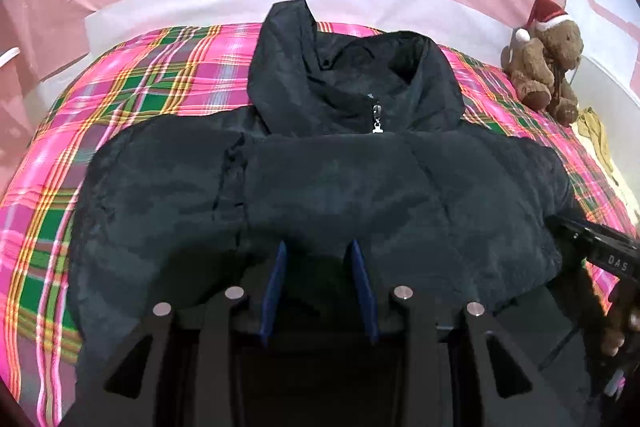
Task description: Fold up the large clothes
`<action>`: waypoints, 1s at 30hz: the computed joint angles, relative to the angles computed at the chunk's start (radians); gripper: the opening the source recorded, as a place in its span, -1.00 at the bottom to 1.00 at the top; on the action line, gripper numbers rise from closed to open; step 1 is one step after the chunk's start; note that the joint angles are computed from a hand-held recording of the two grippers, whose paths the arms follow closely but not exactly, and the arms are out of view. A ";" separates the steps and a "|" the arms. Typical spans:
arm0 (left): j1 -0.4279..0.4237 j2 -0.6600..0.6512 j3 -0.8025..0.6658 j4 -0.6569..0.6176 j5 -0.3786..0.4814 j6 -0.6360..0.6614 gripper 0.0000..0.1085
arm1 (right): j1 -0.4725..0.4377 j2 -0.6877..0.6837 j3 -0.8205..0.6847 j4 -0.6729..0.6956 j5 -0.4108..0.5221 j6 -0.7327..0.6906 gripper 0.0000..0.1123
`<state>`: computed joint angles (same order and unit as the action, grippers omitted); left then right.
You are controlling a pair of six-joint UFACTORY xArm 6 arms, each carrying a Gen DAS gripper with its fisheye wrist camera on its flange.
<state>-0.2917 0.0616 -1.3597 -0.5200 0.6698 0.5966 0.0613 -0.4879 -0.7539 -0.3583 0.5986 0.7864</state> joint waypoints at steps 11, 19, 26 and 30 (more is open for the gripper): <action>0.066 -0.265 0.162 -0.107 0.080 0.079 -0.34 | 0.213 -0.208 -0.031 -0.255 0.250 0.266 -0.17; 0.134 -0.432 0.237 -0.163 0.175 0.114 -0.34 | 0.462 -0.293 -0.106 -0.398 0.513 0.400 -0.17; 0.197 -0.541 0.274 -0.187 0.250 0.153 -0.22 | 0.651 -0.298 -0.167 -0.470 0.672 0.476 -0.17; 0.232 -0.565 0.275 -0.213 0.304 0.175 -0.10 | 0.686 -0.287 -0.178 -0.457 0.655 0.474 -0.17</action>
